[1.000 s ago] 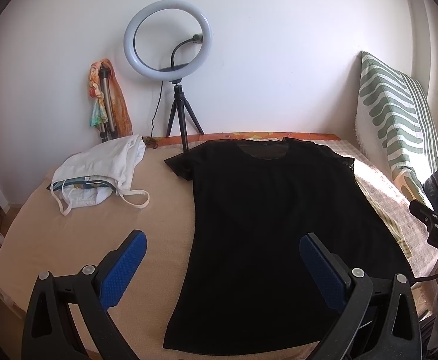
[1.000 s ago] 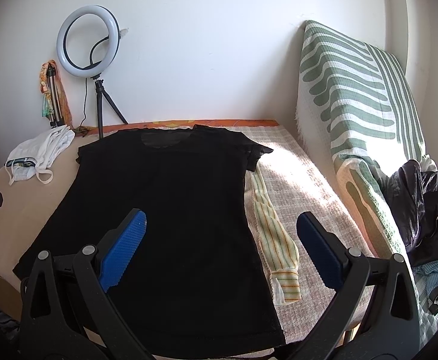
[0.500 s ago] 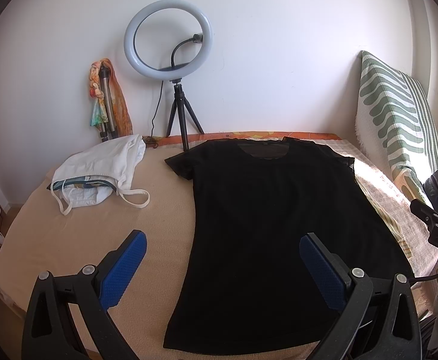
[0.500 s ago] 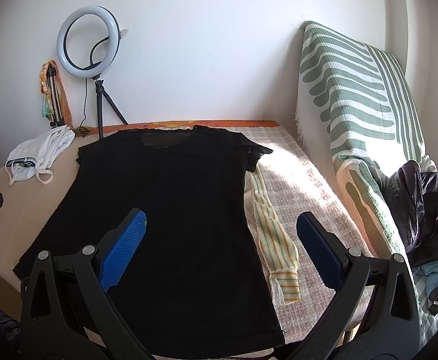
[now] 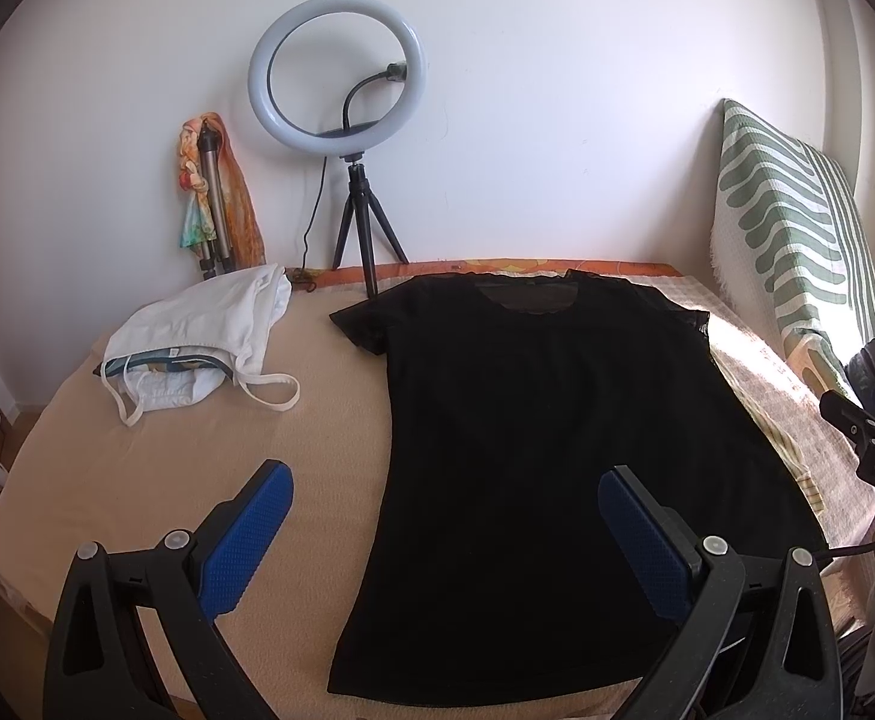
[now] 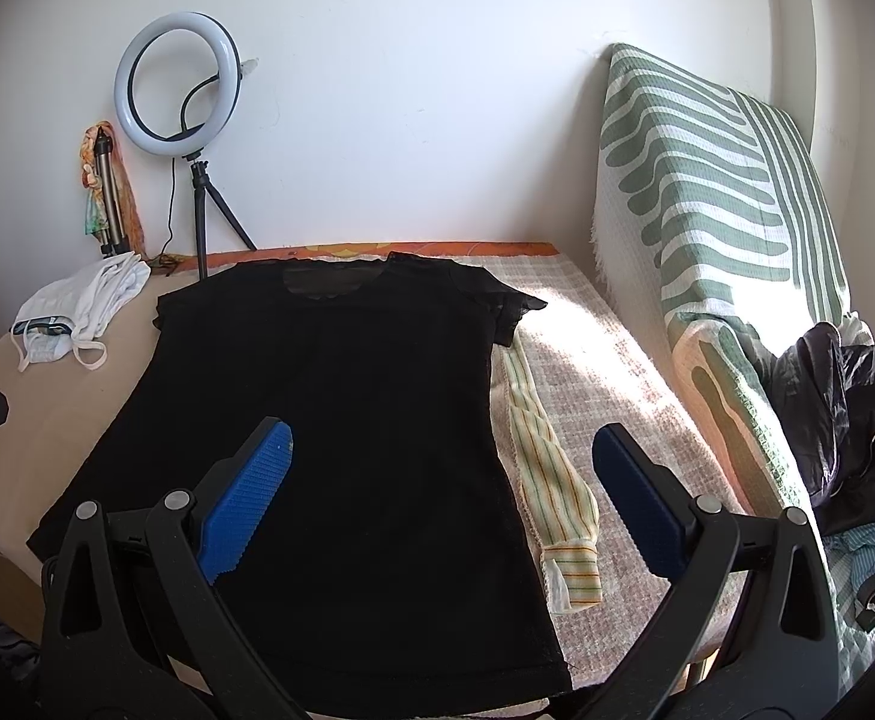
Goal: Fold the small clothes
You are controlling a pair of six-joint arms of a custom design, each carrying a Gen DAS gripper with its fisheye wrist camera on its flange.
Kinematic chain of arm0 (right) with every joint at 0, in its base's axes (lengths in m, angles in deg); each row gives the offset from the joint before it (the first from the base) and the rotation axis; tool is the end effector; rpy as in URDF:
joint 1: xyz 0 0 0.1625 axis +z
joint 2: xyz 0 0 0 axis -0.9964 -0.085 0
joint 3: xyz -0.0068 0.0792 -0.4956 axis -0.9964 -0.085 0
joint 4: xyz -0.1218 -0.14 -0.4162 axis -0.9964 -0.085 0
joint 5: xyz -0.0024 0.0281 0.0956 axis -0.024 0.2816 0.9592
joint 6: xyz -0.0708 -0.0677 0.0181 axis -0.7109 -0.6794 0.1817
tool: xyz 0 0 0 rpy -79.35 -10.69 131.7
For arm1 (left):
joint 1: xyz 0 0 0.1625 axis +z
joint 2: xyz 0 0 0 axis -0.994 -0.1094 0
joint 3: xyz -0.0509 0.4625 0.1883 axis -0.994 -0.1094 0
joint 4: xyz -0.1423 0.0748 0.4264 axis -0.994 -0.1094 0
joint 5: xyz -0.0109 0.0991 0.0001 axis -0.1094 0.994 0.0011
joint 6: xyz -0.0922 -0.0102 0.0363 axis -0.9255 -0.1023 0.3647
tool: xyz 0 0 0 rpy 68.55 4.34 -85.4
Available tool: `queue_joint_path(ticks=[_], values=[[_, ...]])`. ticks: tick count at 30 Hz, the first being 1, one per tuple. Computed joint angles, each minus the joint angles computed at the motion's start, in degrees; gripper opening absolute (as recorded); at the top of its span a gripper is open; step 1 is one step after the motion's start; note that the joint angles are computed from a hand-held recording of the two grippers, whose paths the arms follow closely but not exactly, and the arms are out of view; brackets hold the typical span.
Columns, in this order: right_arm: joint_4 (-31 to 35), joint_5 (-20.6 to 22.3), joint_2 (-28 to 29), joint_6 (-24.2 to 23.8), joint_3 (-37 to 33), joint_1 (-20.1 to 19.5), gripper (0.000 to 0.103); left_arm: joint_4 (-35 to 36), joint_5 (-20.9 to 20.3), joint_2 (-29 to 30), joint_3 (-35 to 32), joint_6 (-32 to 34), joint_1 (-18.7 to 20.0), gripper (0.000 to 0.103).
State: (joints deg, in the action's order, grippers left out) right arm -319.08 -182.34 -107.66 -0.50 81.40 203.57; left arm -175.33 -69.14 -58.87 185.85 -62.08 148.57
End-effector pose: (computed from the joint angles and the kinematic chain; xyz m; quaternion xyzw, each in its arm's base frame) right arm 0.3432 -0.5193 0.0121 0.1513 -0.7967 0.4556 0.3670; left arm -0.0258 -0.5261 0.3554 0.2145 0.8364 -0.3877 0.3226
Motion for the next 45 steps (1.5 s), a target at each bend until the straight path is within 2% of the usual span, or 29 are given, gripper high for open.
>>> queue_joint_path(ticks=[11,14,17,21,23,26,28,31,34,40,45], values=[[2.8,0.7,0.1,1.0,-1.3,0.3,0.102,0.8,0.3,-0.4,-0.3,-0.3,1.2,0.102],[4.9,2.4,-0.2,3.3,-1.3,-0.2,0.102,2.5,-0.1,-0.8,-0.6,-0.8,2.0,0.098],[7.0,5.9,-0.8,5.3,-0.9,-0.9,0.102,3.5,-0.1,-0.9,-0.9,-0.9,2.9,0.095],[8.1,7.5,0.0,3.5,-2.6,-1.2,0.102,8.1,-1.1,-1.7,-1.6,-4.2,4.3,0.081],[10.9,8.0,0.0,3.2,-3.8,-1.3,0.099,9.7,-2.1,-2.4,-1.7,-5.8,5.2,0.075],[16.8,10.3,-0.8,4.6,-5.5,-1.7,0.090,12.3,-4.3,-3.6,-2.0,-8.1,7.0,0.067],[21.4,12.3,-1.6,6.7,-6.6,-2.2,0.077,14.3,-4.7,-4.4,-2.1,-10.2,8.1,0.057],[29.0,15.8,-2.8,10.6,-8.4,-3.1,0.067,17.1,-5.3,-5.2,-2.2,-13.3,9.9,0.048],[32.4,18.4,-2.6,10.4,-11.1,-3.7,0.058,20.2,-6.7,-5.6,-2.4,-15.8,11.8,0.042],[41.2,22.5,-0.2,9.0,-19.5,-4.3,0.054,23.7,-8.3,-4.9,-2.3,-19.0,13.9,0.040],[49.7,27.0,3.3,8.5,-28.2,-4.0,0.054,23.6,-8.4,-3.7,-2.8,-19.1,14.0,0.039]])
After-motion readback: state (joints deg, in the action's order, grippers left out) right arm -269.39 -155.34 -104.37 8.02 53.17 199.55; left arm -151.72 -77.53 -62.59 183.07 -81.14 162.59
